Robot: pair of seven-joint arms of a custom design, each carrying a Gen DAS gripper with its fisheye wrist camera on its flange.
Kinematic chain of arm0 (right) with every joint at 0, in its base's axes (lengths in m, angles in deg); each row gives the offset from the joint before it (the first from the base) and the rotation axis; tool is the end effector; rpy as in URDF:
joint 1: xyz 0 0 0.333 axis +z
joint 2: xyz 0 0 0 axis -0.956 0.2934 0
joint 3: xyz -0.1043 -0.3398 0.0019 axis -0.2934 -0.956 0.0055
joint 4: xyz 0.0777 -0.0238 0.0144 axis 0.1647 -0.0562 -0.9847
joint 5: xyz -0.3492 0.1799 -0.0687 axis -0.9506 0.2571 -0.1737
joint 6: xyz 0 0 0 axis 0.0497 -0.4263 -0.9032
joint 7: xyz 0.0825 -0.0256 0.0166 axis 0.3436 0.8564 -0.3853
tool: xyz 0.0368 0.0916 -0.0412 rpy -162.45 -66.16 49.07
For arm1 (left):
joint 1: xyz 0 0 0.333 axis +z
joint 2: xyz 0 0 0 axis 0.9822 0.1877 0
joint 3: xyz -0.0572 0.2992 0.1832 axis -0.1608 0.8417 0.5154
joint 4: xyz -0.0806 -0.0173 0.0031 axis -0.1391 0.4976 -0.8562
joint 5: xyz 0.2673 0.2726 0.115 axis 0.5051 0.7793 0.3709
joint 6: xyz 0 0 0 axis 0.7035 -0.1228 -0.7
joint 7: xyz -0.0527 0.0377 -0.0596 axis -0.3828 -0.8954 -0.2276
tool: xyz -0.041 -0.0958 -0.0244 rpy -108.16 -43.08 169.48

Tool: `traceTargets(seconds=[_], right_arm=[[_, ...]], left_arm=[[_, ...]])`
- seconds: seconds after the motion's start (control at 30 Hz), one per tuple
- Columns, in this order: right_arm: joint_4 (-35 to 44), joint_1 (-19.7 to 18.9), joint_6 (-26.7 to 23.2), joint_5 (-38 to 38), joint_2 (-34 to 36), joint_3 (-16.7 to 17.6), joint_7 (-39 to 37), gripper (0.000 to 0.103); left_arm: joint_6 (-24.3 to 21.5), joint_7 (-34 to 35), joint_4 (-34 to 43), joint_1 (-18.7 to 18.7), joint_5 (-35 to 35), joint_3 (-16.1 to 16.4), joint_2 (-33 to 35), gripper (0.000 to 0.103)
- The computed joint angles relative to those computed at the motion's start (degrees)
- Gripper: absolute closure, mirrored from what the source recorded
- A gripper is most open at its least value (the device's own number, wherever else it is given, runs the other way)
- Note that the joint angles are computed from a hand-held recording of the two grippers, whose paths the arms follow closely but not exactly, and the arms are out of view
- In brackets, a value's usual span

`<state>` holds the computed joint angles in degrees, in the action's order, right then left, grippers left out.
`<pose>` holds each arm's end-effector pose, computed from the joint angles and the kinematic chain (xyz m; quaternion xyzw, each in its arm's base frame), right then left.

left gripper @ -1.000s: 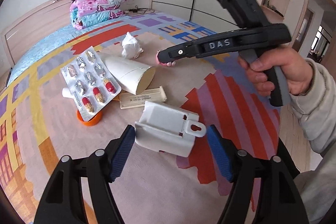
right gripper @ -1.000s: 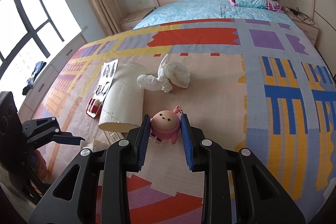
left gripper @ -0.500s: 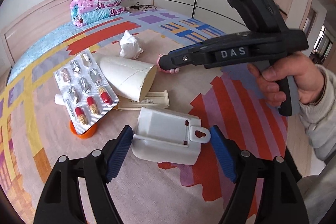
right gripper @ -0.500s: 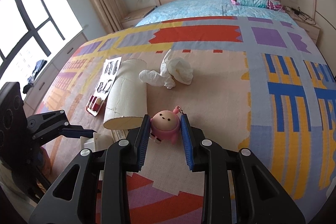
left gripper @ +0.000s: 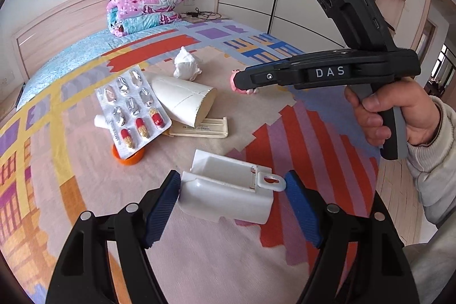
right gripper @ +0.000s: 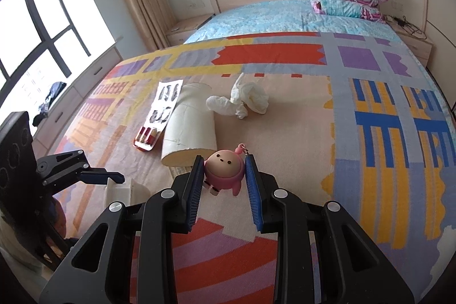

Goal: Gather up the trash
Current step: 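Carry the white clip and pink doll toward the trash bin with both tools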

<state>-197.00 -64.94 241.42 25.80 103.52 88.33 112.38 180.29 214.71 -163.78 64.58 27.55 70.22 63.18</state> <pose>0.6442 0.1568 0.4626 -0.7820 0.4970 -0.0689 0.3698 0.5264 -0.2796 0.4716 -0.4322 0.8242 -0.3473 0.1150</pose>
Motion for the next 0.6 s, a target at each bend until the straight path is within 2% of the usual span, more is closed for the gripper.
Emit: traceTargets(seconds=[0.23,0.6], right_arm=[[-4.57,0.9,0.81,2.24,-4.41,-0.04,-2.41,0.073],[-12.09,4.79,1.08,6.59,-11.66,-2.4,-6.7,0.073]], left_arm=[[1.83,1.13,-4.23,-2.17,-2.88,0.77,-4.95,0.03],[4.15,-2.36,-10.45,-7.77,-2.04,4.43,-11.67,0.03]])
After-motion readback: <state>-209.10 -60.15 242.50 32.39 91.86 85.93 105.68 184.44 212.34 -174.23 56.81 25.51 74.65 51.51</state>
